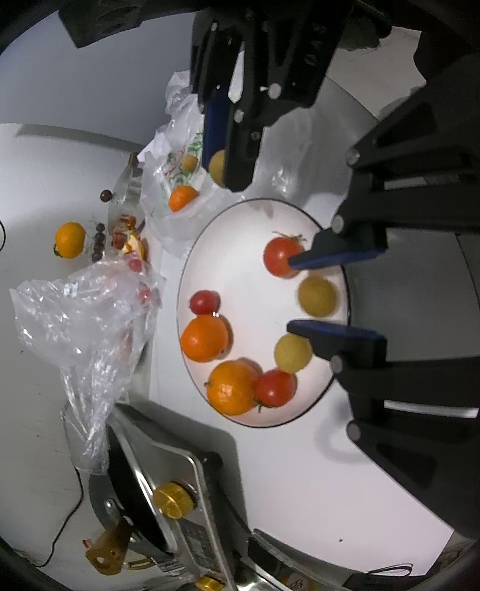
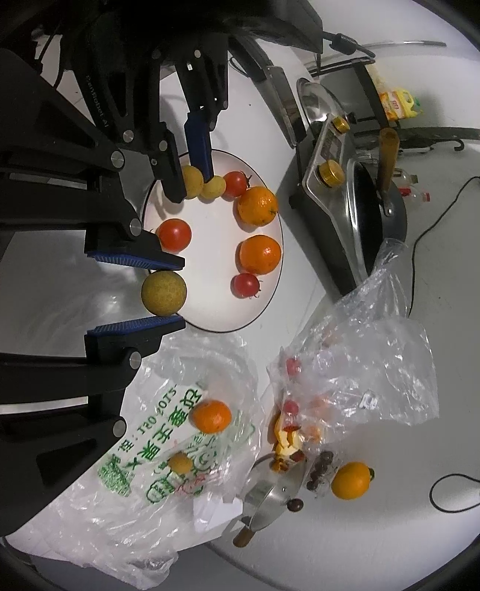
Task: Organize fruits
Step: 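Carry both yellow fruits over the white plate, then lower both yellow fruits onto the plate and open both grippers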
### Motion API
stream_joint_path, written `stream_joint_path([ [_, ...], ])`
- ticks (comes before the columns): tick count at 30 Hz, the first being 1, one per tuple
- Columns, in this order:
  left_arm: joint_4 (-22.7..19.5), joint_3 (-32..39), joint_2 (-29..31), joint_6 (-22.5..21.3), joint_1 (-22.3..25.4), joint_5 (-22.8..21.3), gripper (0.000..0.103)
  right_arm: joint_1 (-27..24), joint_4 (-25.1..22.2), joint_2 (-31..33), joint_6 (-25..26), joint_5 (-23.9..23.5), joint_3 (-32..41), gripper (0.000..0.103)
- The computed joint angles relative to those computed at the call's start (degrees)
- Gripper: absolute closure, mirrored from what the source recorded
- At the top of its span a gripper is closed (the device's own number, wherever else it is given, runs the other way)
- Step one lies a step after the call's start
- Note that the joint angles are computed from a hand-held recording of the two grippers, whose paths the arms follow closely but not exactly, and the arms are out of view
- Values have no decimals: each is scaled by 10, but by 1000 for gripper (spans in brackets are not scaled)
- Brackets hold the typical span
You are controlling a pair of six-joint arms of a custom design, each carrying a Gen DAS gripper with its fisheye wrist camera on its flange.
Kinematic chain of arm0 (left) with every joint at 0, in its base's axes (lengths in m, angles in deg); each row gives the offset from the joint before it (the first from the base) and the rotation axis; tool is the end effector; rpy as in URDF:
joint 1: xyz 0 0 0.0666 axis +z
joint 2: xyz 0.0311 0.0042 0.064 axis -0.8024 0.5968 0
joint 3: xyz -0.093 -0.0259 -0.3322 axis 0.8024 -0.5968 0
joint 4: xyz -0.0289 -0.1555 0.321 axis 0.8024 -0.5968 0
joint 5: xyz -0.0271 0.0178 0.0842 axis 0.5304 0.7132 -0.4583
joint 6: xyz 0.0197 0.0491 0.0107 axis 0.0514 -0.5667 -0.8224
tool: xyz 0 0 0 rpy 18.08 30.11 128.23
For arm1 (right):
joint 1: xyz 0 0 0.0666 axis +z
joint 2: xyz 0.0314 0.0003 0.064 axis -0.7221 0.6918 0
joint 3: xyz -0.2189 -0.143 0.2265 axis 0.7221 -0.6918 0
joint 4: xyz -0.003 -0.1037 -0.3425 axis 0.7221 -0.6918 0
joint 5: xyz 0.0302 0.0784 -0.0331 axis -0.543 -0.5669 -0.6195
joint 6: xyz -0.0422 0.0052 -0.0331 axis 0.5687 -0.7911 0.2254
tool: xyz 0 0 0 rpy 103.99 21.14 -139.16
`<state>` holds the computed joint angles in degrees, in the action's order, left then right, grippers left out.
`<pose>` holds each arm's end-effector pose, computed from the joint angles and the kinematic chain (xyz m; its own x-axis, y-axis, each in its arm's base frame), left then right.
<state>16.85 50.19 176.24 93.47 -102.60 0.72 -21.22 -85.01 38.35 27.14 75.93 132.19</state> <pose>0.3313 -0.3652 0.3152 -0.6752 0.0934 -0.7317 0.2423 0.9650 -0.1003 0.3541 0.1629 0.3378 -0.5445 -0.4338 -0.7179 -0.4873 0.8602 -0.1502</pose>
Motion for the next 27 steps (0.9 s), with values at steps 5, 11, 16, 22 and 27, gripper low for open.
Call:
stream_joint_path([
  [5, -2, -4, -1, 5, 7, 10, 73, 7, 1, 22, -4, 3, 11, 76],
  [11, 11, -24, -19, 5, 13, 8, 71, 14, 5, 52, -10, 5, 27, 76],
  [16, 18, -37, -30, 5, 17, 10, 70, 18, 8, 75, -20, 6, 40, 76],
  [22, 20, -44, -37, 4, 22, 10, 68, 21, 8, 97, -31, 9, 52, 76],
  [27, 23, -51, -44, 3, 26, 7, 67, 22, 8, 111, -35, 9, 62, 76],
])
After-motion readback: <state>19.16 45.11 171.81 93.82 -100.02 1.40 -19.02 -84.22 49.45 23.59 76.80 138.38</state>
